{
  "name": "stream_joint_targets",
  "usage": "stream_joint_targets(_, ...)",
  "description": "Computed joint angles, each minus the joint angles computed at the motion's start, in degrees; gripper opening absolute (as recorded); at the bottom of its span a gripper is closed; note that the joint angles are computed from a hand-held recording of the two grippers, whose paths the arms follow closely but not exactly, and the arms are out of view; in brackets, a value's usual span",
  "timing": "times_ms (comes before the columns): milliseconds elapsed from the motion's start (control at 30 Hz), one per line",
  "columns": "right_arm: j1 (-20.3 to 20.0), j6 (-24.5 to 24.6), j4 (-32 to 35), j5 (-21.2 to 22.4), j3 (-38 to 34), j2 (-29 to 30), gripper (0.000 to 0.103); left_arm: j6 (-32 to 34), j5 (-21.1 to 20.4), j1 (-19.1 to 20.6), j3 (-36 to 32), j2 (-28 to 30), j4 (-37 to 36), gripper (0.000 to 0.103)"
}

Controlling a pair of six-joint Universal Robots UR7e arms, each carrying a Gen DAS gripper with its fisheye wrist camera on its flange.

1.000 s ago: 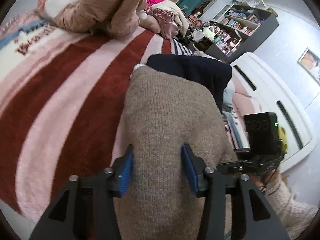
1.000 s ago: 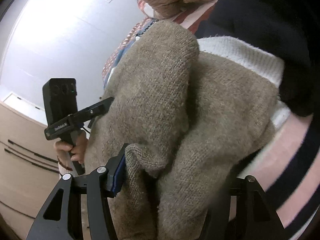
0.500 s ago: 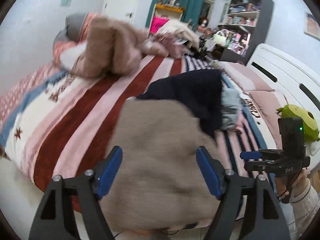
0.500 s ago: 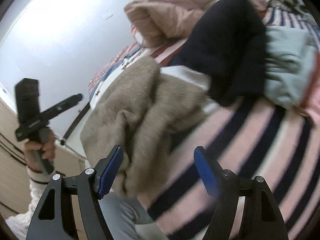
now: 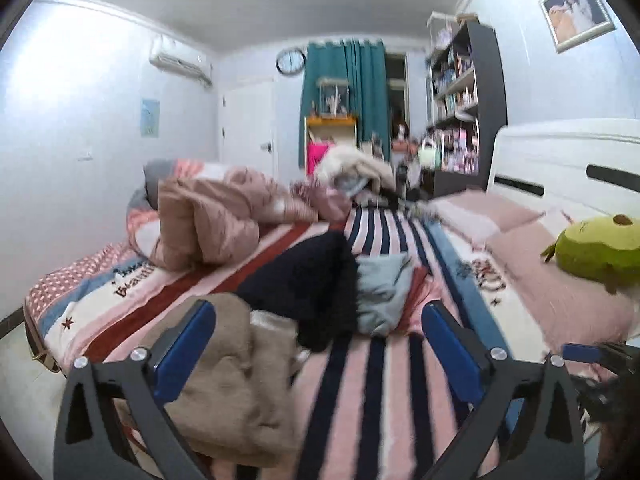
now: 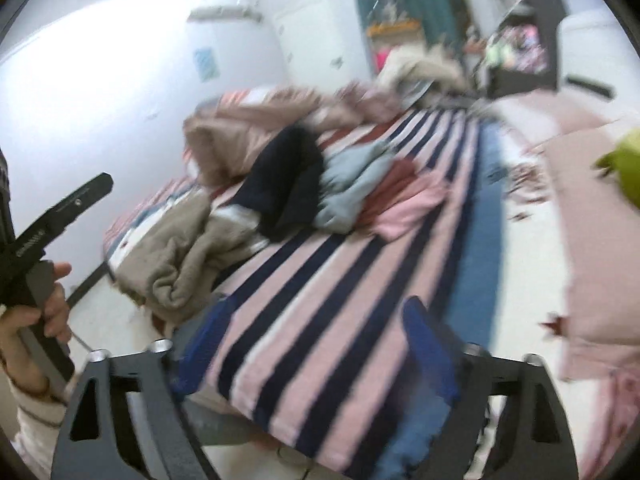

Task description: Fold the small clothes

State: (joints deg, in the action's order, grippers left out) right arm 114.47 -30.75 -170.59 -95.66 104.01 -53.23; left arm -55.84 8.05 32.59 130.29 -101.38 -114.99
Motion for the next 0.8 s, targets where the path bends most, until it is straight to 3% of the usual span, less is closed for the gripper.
stream_joint_targets(100,0.58,-4.04,-11.14,-3.23,5.52,-3.32,0.095,6.81,2.07,-1.26,1.48,6.25,-14.21,0.102)
stream_joint_targets(133,0.76,-5.36,-14.66,-3.93,6.84,-3.75,0.101,7.81,2.48,-1.54,1.49,8.05,-16.94,0.102)
stream_joint_targets(233,0.91,-8.87,-24.62,-3.98,10.23,-5.06,0.103,5.07,2.86,-2.75,1.56,10.23,-16.14,0.102)
stream_joint_targets(333,1.14,-11.02,-30.22,-4.17,11.54,-5.6,0.103,0.21,2.55,-3.11,0.74,10.81,-10.66,0.102)
stream_joint_targets(800,0.93,-10.74,-33.52,-3.02,12.45,-6.34,0.103,1.07,2.2,-4.03,0.5,13.1,-11.73,0.102)
